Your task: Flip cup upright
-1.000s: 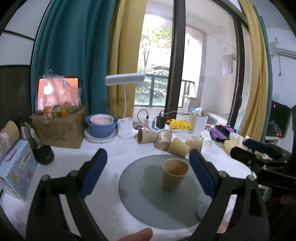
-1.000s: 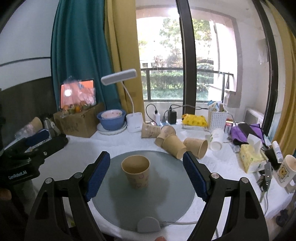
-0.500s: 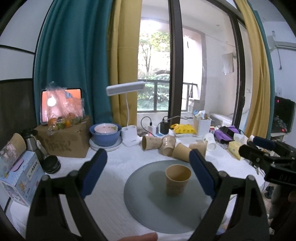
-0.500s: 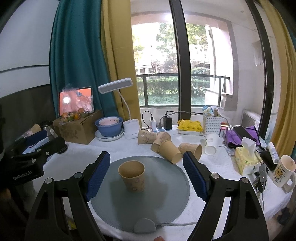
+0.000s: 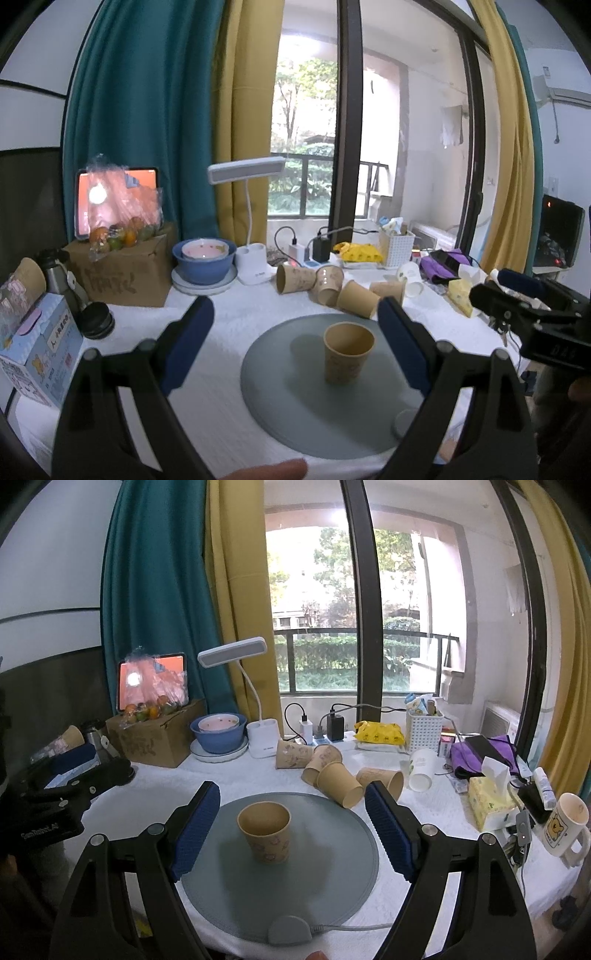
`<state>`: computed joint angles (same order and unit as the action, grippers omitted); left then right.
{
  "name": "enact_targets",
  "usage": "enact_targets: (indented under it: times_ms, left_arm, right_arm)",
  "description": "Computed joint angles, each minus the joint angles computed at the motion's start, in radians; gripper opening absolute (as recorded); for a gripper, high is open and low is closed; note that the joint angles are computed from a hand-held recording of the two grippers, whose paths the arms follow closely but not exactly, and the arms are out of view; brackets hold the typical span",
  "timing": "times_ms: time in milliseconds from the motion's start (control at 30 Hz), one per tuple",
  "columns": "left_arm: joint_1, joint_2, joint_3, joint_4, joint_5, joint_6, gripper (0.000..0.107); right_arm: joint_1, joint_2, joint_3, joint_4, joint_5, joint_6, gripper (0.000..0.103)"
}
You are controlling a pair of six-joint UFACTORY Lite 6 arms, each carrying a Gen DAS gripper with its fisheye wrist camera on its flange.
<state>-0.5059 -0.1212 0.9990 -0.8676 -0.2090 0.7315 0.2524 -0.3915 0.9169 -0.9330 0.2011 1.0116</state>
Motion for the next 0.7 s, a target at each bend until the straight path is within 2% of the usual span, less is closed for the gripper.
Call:
enact_targets:
  times_ms: [700]
  left_arm:
    - [-0.007, -0.003, 0.000, 0.033, -0.006, -0.030, 0.091]
  right_arm:
    - [-0.008, -0.003, -0.003, 0.035, -0.006, -0.039, 0.083]
